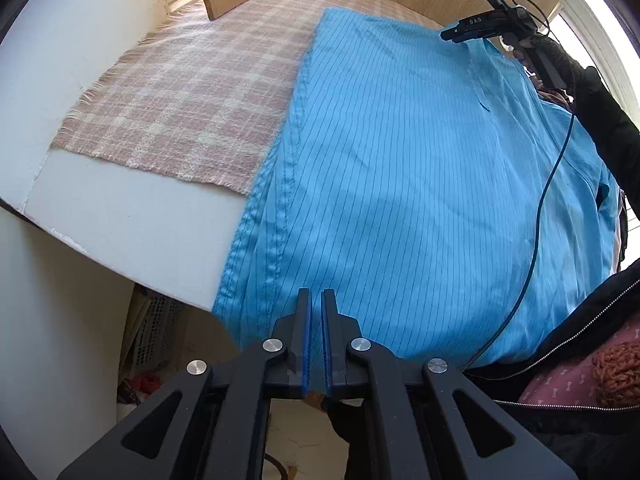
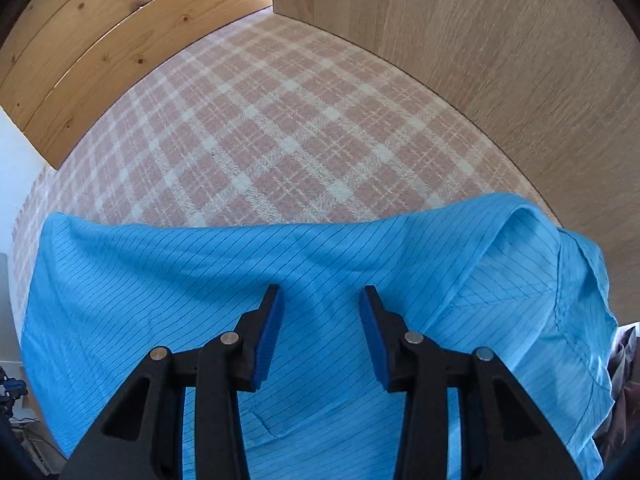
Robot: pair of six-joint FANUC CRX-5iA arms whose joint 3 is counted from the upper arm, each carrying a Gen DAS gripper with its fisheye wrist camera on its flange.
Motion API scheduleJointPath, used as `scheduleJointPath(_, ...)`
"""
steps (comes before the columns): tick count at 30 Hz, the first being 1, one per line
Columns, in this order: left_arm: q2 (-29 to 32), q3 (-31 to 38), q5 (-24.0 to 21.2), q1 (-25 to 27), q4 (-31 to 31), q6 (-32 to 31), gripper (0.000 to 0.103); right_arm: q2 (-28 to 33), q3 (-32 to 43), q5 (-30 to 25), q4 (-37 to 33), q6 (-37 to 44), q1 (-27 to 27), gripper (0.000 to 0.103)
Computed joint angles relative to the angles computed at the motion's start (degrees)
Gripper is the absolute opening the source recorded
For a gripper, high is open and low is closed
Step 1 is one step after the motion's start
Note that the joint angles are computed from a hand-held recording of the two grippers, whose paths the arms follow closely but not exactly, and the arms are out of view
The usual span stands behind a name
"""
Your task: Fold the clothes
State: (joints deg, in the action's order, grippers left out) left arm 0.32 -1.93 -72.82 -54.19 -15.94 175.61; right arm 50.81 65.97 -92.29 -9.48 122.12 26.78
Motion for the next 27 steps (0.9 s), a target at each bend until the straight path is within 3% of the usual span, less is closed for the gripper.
scheduleJointPath(1, -1.0, -0.9, -0.3, -1.4, -1.1, 2.8, 0.013, -0.2, -0.3, 0.4, 0.9, -0.3, 0.3, 0.039)
scheduleJointPath(4, -2.5, -1.2, -3.9, -5.6, -3.4, 9.0, 0.023, -3.4, -0.3, -3.5, -6.5, 3.4, -0.1, 0.039)
scheduleJointPath(8, -3.7, -3.7, -4.3, -6.7, -2.1, 7.1, 0.026, -8.5, -4.6, -6.8, -11.8, 10.6, 2.9, 0.046)
scheduleJointPath(12, -6.2, -9.2, 1.4, -6.1, -1.2, 5.4, 0.028, -10.7, -8.3, -8.4, -11.5, 10.6, 7.1, 0.046)
scheduleJointPath(17, -7.2, -13.0, 6.9, -6.0, -2.0, 0.7, 0.029, -15.3, -16.9, -5.9, -7.7, 9.7, 10.5, 0.046)
scheduleJointPath(23, -10.3, -17.8, 15.5, -6.4, -6.4, 0.7, 0.034, -20.8, -26.8, -1.4, -1.1, 7.2, 13.7, 0.046)
scheduleJointPath(27, -12.3, -21.3, 21.8, -4.5, -6.5, -2.6, 0.035, -22.5, -28.8, -0.5, 1.8, 4.4, 14.9, 0.046)
